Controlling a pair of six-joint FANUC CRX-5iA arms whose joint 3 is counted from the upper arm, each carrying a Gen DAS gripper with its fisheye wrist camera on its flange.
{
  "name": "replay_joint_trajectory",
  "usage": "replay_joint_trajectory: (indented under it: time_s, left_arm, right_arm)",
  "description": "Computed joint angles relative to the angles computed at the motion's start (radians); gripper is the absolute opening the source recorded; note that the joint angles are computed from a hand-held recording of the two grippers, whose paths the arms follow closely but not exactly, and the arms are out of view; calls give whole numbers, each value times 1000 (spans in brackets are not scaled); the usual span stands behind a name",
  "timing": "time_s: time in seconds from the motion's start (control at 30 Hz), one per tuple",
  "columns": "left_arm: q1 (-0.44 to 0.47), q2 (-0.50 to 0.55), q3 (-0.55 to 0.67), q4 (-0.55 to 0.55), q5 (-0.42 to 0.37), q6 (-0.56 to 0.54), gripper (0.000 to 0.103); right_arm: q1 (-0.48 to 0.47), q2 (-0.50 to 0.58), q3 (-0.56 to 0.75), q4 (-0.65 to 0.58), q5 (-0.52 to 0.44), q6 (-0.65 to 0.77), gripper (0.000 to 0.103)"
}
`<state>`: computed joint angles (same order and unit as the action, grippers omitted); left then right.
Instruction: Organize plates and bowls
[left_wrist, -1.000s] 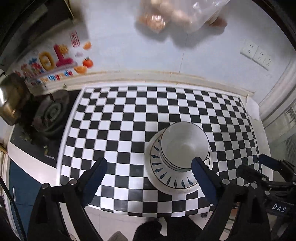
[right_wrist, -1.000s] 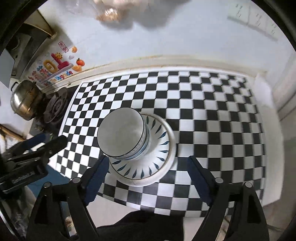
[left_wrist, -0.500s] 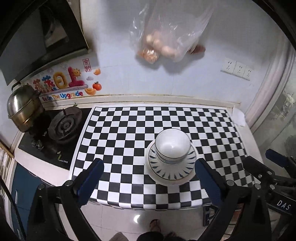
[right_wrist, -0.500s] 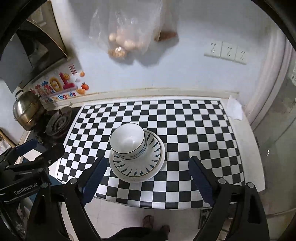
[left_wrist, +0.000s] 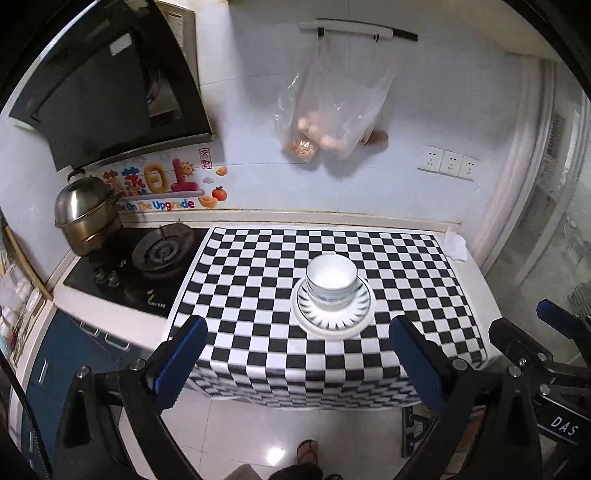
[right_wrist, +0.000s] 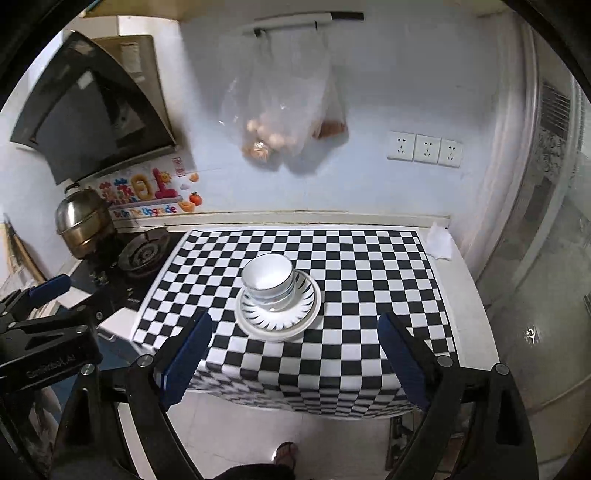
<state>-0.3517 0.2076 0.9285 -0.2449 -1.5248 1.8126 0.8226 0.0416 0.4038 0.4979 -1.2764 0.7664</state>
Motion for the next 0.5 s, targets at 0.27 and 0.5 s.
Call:
replay_joint_trajectory:
  time_s: [0.27,0.5]
  left_arm:
    - [-109,-135,-106,-104,-14,73,101]
    - [-183,-190,-137,-191,-35,128,101]
  right_arm:
    - [192,-171,-169,195,-63,-126,95]
    - [288,-256,-237,240,-117,-197,95]
